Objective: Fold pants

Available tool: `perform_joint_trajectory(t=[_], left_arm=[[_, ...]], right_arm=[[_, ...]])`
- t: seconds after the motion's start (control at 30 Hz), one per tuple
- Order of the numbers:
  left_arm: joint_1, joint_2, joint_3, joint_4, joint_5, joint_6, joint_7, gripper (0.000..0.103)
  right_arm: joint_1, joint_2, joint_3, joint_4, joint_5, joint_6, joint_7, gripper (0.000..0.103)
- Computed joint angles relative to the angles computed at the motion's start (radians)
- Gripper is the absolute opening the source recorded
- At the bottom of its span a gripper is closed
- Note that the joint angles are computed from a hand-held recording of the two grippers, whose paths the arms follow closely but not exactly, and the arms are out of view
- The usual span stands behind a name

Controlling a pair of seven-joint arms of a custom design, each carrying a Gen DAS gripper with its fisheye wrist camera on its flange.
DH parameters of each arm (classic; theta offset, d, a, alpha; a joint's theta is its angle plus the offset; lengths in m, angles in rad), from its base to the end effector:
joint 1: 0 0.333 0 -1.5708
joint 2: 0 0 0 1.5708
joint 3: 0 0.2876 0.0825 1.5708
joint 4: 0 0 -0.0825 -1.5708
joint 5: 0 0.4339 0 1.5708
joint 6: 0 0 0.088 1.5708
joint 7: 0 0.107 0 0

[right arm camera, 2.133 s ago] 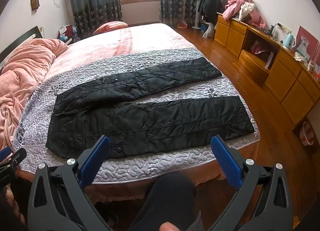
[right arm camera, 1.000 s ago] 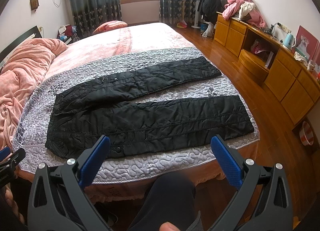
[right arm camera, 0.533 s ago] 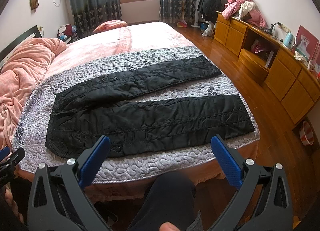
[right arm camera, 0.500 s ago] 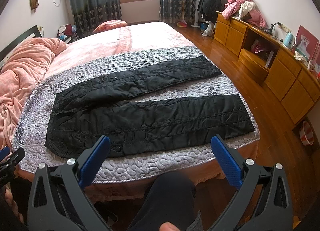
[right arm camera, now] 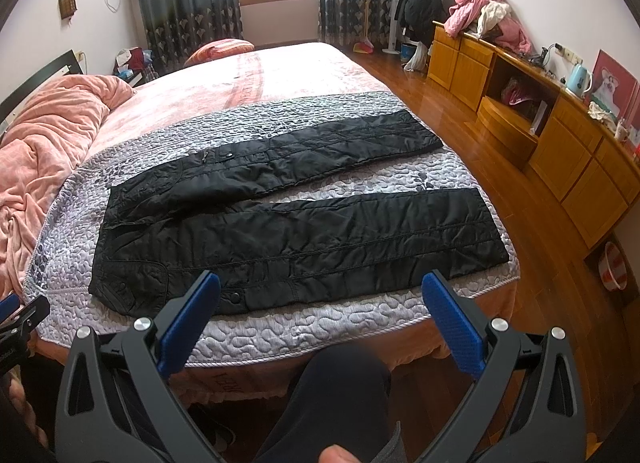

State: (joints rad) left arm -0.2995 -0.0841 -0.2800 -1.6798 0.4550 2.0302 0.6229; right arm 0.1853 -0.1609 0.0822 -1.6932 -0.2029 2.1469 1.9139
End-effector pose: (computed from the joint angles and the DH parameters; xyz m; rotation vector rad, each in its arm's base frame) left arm 0.5287 -0.3240 0.6424 -2.0607 1.6012 -0.5562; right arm 0.5793 0.1543 0.6932 -1.8411 1.8702 -0.6395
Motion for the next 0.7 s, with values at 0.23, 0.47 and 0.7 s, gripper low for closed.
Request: perform_joint_trajectory(t=[0.23, 0.47, 0.7], left_arm=[[0.000, -0.003, 0.000, -0.003, 0.000, 0.000, 0.000, 0.099], [0.000, -0.002, 0.000, -0.002, -0.001, -0.002, 0.001, 0.099], [0.005, -0.017, 0.004, -0.027, -0.015, 0.008, 0.009, 0.099]], right_arm=[[0.000, 0.002, -0.001, 0.004, 0.001, -0.003, -0.002, 0.101], [-0.001, -0.004, -0.001, -0.019, 0.001, 0.012, 0.001, 0.101], [-0.003, -0.003, -0.002, -0.030, 0.005, 0.014, -0.005, 0.101]])
